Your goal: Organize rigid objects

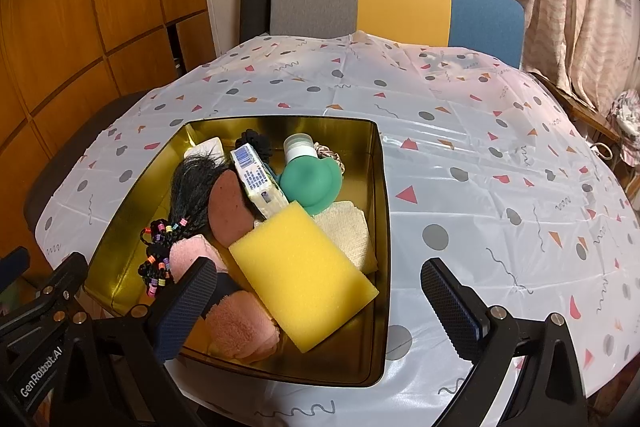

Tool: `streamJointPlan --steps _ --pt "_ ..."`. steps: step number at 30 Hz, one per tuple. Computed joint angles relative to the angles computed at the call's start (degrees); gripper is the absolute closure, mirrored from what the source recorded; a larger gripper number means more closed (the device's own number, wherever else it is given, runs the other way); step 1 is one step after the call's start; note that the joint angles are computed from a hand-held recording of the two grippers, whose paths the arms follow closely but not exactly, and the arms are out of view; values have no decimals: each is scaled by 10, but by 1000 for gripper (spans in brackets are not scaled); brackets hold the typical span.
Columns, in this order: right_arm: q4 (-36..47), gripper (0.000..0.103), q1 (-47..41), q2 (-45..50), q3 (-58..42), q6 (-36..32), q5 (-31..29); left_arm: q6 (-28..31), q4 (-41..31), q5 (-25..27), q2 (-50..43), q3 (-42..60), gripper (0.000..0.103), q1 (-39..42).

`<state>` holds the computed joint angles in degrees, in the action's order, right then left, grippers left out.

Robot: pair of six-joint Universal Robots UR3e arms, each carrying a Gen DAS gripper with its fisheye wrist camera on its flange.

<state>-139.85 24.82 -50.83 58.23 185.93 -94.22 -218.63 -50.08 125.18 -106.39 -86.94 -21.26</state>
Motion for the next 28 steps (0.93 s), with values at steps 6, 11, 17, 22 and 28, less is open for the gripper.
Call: streamJointPlan --steps 6,11,17,22,28 --pt "1 0 -1 1 -1 0 1 3 4 0 -1 -2 25 -1" --pt "0 0 -1 2 -2 1 0 10 17 -7 3 -8 25 0" --pt "-2 0 -2 3 -1 3 0 12 20 0 -2 -5 25 -6" --pt "-1 0 -4 1 2 4 2 10 21 1 -2 -5 33 -7" --pt "0 0 -4 1 1 4 1 10 26 0 -1 -10 33 -5"
